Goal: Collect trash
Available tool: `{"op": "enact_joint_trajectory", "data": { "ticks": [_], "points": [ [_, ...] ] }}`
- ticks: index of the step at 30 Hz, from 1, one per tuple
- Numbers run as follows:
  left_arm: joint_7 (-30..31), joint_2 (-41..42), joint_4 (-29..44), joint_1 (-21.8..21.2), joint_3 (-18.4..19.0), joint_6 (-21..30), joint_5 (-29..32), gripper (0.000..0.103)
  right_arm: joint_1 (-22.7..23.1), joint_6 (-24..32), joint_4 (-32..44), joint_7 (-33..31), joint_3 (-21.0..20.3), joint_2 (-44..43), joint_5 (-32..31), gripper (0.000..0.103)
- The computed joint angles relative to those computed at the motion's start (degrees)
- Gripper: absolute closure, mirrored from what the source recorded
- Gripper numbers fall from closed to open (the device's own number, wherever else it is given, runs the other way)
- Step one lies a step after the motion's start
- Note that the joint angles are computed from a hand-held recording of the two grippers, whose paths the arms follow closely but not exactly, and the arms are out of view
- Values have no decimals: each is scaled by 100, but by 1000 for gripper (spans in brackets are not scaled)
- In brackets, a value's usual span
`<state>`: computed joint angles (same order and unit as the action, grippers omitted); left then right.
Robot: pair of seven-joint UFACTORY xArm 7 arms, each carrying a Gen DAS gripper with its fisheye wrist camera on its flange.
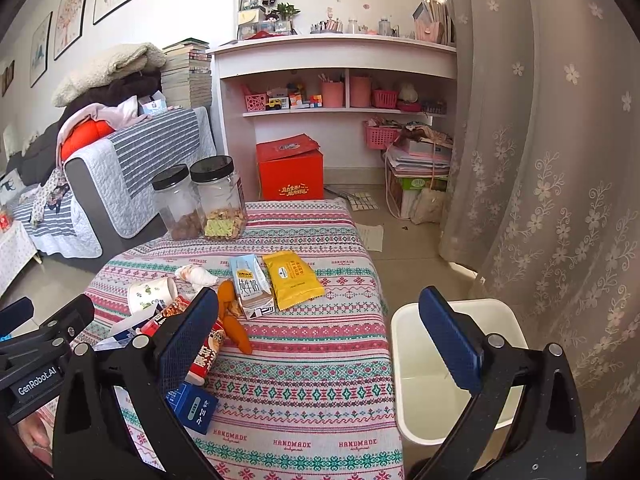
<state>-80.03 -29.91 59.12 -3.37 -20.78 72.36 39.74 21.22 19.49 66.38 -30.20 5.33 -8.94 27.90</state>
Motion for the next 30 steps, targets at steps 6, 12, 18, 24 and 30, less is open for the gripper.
{"op": "enact_joint_trajectory", "data": {
  "ticks": [6,12,18,24,30],
  "points": [
    [-99,-29,-112,-30,-20,-24,-14,7,-12,4,-5,32,9,-7,-43,7],
    [-60,-42,-95,-37,10,-5,-47,7,-5,-8,-12,5,1,1,-15,7],
    [-52,-58,-103,-40,0,6,-68,7,1,-13,-16,-7,0,1,-6,7],
    [-34,-41,-77,-23,10,0,-68,7,-5,-18,-28,6,8,4,-23,7],
    [-14,-61,-83,-15,20,-1,-85,7,-9,8,-12,-6,0,6,-18,7]
  ]
}}
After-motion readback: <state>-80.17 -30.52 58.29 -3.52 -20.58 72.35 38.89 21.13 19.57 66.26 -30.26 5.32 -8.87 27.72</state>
